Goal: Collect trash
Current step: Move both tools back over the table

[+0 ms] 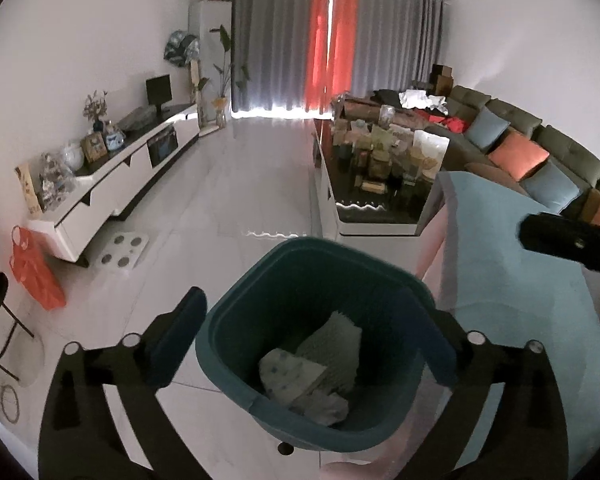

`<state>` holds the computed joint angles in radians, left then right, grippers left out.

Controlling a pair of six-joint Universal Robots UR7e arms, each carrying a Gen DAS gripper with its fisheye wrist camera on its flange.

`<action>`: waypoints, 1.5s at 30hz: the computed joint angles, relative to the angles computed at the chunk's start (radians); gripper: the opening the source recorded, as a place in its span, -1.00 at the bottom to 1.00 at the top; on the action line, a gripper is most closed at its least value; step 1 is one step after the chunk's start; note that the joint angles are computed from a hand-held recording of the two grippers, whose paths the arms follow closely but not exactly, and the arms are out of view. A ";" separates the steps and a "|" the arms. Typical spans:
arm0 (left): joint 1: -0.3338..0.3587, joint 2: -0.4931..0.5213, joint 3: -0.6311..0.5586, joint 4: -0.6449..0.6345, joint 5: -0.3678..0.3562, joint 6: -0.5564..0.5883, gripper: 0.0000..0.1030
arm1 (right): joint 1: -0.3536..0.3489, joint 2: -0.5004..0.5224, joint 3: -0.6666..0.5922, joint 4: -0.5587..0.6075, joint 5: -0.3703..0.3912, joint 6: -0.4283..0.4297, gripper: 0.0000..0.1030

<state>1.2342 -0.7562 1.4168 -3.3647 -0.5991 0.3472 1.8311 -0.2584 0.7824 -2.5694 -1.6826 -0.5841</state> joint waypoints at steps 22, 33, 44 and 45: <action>-0.235 -0.017 0.170 -0.142 -0.039 0.067 0.89 | -0.093 -0.380 0.703 -0.689 0.017 -0.084 0.87; -0.313 0.021 0.236 -0.253 -0.162 0.110 0.89 | -0.123 -0.437 0.879 -1.067 -0.026 -0.124 0.87; -0.319 0.070 0.219 -0.167 -0.304 0.086 0.89 | -0.173 -0.496 0.993 -1.245 -0.132 -0.066 0.87; -0.317 0.073 0.218 -0.159 -0.317 0.084 0.89 | -0.178 -0.501 1.002 -1.250 -0.141 -0.061 0.87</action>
